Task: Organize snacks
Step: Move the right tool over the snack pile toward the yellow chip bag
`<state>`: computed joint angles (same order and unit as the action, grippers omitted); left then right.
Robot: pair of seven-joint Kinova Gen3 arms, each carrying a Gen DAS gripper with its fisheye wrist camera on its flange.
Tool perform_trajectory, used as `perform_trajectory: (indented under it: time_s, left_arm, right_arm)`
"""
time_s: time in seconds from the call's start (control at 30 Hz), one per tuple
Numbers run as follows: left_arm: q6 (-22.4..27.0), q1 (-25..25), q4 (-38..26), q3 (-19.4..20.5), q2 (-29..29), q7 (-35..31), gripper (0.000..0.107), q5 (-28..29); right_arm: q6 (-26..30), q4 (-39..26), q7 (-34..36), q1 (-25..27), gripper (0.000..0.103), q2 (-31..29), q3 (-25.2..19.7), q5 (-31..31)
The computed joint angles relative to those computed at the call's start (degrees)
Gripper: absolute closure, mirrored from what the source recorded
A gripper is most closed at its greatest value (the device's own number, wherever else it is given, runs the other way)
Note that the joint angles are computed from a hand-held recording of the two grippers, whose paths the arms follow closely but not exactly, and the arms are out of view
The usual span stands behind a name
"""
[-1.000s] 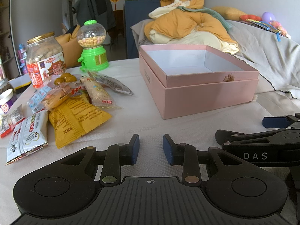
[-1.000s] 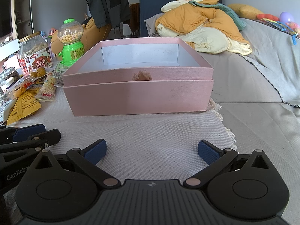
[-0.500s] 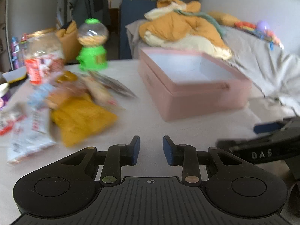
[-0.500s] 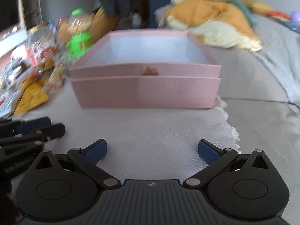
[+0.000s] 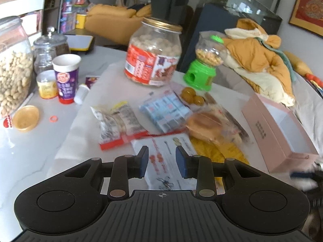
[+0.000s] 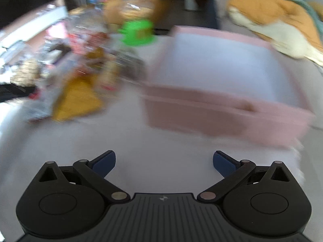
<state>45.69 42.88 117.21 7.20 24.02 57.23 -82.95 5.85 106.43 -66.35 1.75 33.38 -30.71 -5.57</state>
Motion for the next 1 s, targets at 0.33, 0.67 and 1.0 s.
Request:
perform_trajectory:
  time_s: [0.33,0.67,1.0]
  left_arm:
    - [-1.0,10.5,-3.5,-11.1,1.0,-12.6,0.073,11.6]
    - [-4.1,6.6,-4.6,-10.4,1.7,-13.2,0.066,11.0]
    - [10.0,3.9,-14.6,2.5,7.8,-32.4,0.059,10.7]
  right_arm:
    - [12.8,-19.9,3.1,-6.2,0.000,10.2,-1.3,-4.4]
    - [12.1,-17.1,7.6,-13.0,0.037,7.1,3.2,-4.6]
    - [0.5,-2.4,11.8,-0.4,0.026,1.4,-0.3,-8.2]
